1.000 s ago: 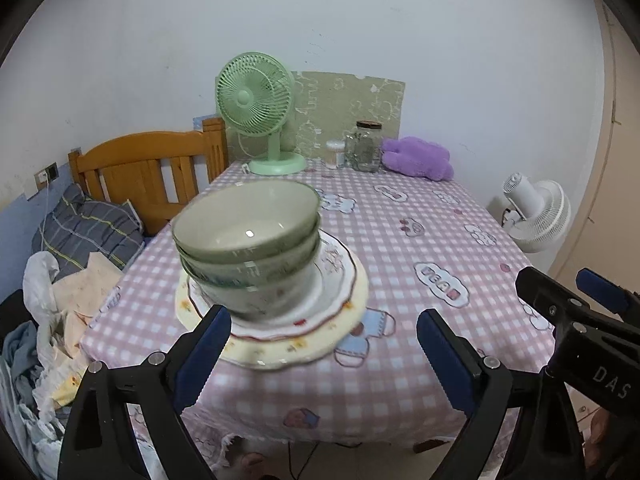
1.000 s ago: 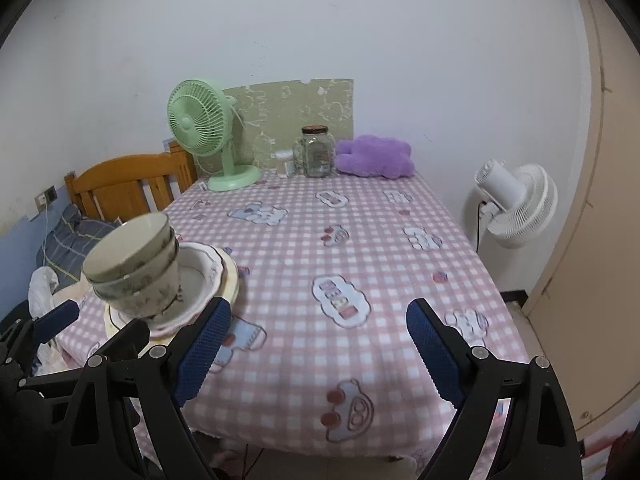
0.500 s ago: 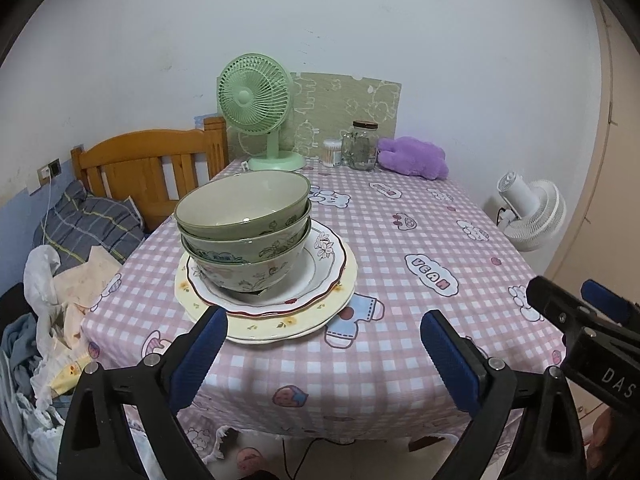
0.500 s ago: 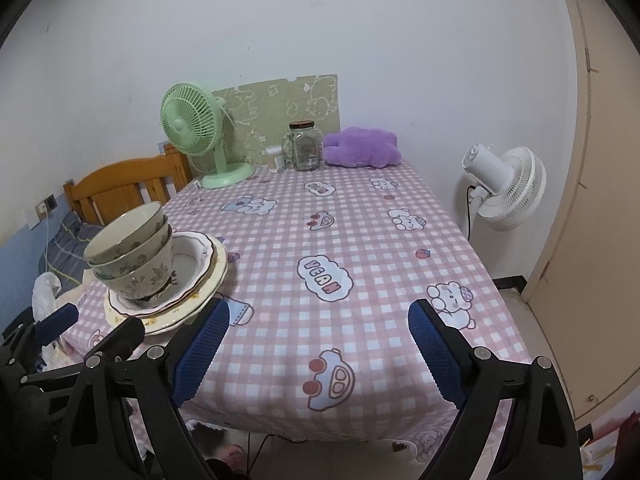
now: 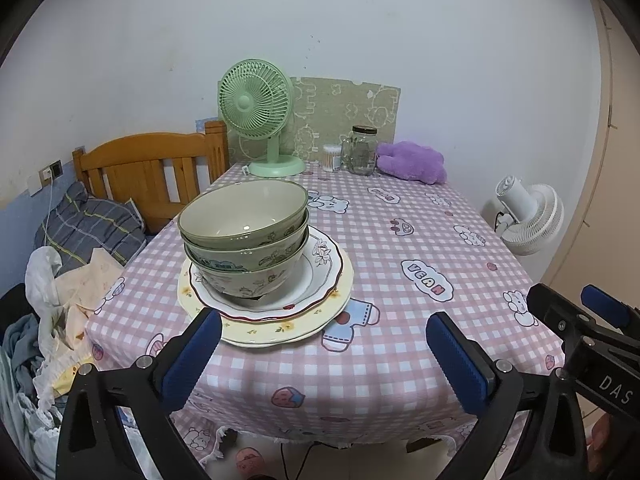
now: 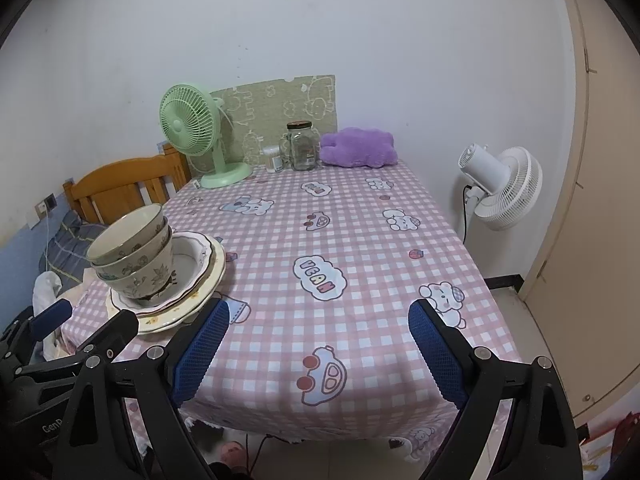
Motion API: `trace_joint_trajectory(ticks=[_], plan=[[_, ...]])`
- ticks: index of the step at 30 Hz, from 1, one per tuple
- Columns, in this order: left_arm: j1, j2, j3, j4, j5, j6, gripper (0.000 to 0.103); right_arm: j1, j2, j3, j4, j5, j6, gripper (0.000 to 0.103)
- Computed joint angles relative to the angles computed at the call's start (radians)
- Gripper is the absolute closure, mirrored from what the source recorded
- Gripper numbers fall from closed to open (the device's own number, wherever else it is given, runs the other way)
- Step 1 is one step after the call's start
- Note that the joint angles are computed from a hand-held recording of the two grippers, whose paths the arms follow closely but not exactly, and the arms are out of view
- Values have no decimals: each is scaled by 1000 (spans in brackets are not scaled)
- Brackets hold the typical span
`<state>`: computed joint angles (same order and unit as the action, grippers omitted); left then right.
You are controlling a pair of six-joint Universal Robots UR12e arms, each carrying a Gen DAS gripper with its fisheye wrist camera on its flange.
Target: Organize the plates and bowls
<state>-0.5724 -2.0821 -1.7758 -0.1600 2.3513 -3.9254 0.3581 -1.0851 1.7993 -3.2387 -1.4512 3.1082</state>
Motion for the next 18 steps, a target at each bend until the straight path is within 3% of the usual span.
trace_joint_trajectory(ticks=[18], plan=[[-3,1,2,-1,13,-10,0,0,-1,2,-6,8,-12,10]])
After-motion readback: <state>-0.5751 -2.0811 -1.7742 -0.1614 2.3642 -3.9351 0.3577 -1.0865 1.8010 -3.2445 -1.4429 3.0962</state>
